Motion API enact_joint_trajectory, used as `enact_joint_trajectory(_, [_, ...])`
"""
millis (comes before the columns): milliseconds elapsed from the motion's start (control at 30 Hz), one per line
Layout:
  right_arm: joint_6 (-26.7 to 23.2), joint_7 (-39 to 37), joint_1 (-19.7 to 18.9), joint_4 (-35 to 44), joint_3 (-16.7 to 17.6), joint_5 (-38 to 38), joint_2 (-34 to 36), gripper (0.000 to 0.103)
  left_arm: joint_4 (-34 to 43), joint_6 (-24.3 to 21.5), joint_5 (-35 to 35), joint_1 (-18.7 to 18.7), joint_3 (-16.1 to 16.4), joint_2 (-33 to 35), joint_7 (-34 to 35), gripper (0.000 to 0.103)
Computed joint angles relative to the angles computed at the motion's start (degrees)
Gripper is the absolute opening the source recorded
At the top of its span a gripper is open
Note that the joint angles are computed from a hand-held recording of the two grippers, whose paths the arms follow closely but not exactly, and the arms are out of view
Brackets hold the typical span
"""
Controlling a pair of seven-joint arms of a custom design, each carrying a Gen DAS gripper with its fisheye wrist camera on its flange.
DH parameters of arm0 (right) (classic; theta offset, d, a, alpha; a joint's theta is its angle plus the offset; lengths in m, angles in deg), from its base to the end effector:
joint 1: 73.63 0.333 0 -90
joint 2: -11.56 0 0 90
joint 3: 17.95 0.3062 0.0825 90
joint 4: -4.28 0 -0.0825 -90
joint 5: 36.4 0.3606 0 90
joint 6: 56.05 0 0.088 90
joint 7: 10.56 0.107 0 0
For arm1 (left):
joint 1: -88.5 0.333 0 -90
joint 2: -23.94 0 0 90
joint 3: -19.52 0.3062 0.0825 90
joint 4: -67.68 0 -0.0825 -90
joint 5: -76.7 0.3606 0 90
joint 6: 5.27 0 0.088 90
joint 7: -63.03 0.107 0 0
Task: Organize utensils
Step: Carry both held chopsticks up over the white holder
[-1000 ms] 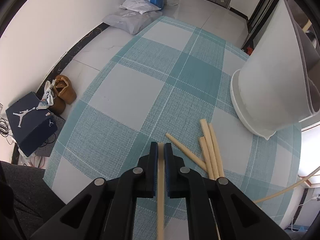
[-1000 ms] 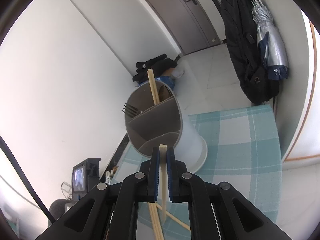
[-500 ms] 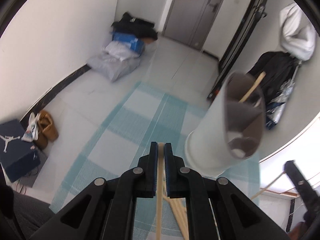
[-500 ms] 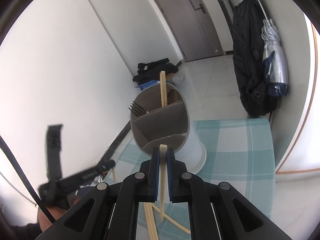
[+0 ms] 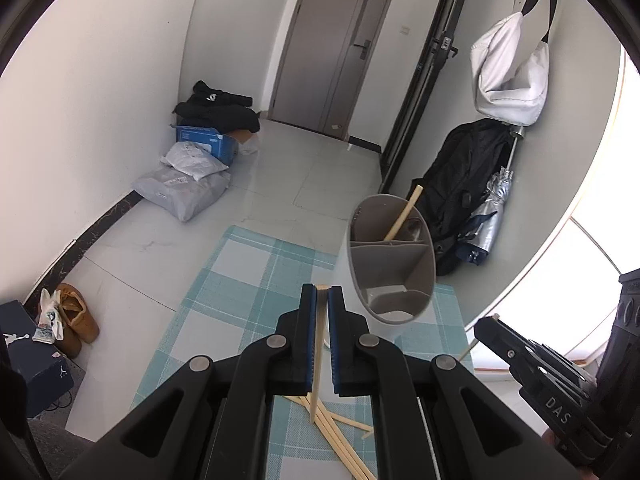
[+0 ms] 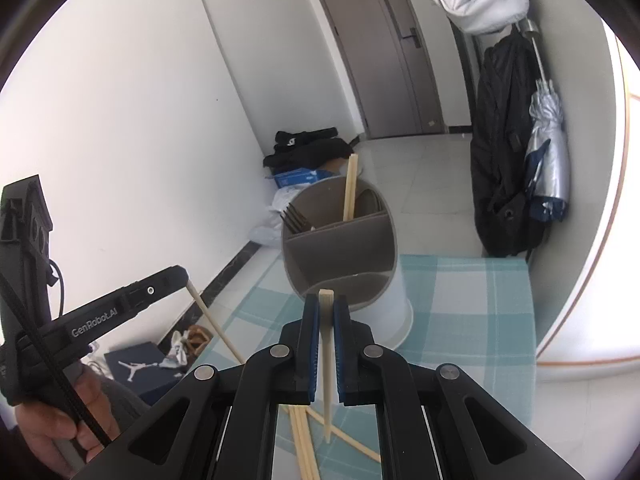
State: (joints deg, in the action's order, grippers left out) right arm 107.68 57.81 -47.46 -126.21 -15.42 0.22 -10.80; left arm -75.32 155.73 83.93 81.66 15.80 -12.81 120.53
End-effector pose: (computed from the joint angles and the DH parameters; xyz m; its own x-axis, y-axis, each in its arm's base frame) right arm 0.4200 0.1966 0.6160 0.4713 -0.8386 -0.2731 -0.5801 -0.0615 -0.8122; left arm 0.3819 -0.0834 0.6149 0.1198 -0.9472 0.2975 -0.5661 -0.3113 -0.7633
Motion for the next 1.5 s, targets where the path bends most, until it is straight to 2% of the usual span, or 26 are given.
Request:
enact_joint_trajectory(233, [0.87,5.36,-2.45,-1.25,1.95,-3.62,-1.46,0.006,0.41,-2.32,-1.51,-2.33,1.5,-1.29,2.71,0.002])
enact_joint_trajectory(600, [1.38,9.23,-3.68,0.13,1.66,-8.1,-2.99,0.006,3.0,-4.36,-6.45,-6.85,4.57,-2.77,9.94,0.002])
enact_joint_trajectory(733, [1.22,9.57,-4.35,2.76,1.56,-9.5,-2.39,0.006,4.33,-2.85,-11.54,-11.13,7.83,-3.0,13.67,0.002])
enact_joint_trajectory(867, [1.3,9.83,-4.92,5.59,1.35,-10.32,-1.31,0.006,7.52,-2.76,-14.86,-12.66,8.82,-1.77,15.81,0.002])
enact_joint_trajectory(1167, [-0.61,9.23,-6.07,16.21,0.71,-11.46,4.22,0.006,17.13,-3.25,-21.28,-13.32,9.95,4.87,20.53,0.002])
enact_joint_trajectory(1500, [-2.45,6.51,-6.84,32.76,0.85,-10.76,15.74,0.006,26.43,-4.3,-31.66,-12.13,11.71,13.22,27.44,0.002])
